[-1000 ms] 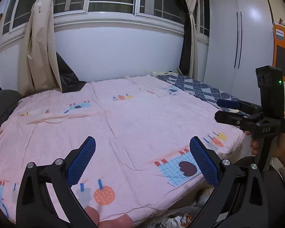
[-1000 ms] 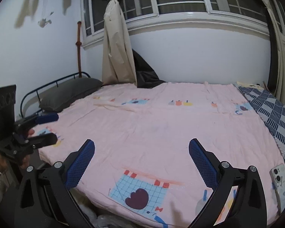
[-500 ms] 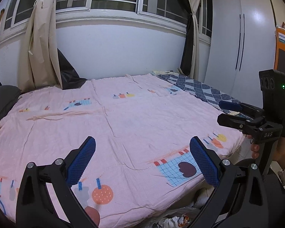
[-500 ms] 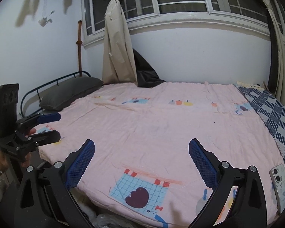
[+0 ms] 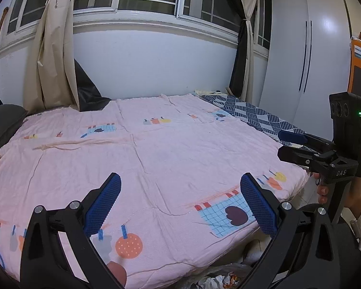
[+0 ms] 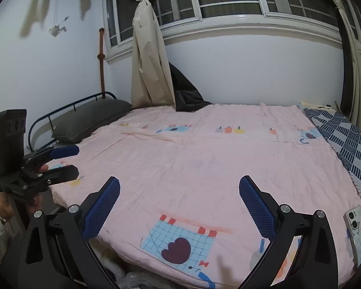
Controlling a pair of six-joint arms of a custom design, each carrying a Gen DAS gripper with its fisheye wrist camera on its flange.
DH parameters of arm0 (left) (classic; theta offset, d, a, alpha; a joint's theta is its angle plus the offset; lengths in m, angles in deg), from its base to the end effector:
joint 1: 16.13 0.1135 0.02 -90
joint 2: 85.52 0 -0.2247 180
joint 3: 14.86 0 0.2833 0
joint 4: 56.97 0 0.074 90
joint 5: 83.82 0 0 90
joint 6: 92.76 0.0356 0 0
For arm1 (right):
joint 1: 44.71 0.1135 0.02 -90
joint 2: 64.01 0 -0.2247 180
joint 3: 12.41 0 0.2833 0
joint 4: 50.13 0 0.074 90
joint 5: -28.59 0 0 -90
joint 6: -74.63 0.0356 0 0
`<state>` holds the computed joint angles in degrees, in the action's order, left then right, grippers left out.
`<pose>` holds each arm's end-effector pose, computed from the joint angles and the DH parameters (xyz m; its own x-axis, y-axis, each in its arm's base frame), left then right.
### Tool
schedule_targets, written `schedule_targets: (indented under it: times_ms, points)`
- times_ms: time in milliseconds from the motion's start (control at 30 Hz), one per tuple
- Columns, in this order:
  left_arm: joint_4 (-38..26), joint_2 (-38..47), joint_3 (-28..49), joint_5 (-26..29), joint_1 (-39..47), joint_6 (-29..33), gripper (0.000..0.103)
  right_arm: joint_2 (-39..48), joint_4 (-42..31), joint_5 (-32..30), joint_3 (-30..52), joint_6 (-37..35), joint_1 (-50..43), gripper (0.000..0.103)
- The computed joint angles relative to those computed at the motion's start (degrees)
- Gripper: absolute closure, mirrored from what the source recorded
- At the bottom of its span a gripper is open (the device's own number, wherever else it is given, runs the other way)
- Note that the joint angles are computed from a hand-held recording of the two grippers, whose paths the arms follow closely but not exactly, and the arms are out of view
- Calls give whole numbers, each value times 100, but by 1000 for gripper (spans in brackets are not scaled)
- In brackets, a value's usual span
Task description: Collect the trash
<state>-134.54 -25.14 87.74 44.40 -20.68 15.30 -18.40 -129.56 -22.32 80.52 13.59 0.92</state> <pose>0.1995 -0.0380 0.4402 -0.3731 0.2740 -0.8864 0.7163 0.6923 -0.0875 0.1146 0.0851 0.4283 -0.4130 0.1152 -0.9034 0.0213 0.9929 0.1169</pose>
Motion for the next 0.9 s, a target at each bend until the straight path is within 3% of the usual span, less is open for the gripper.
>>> schedule_targets:
  times_ms: [900]
  points:
    - [-33,-14,23,-199,-117,7,6,172,-24,-4,52,72,79,8]
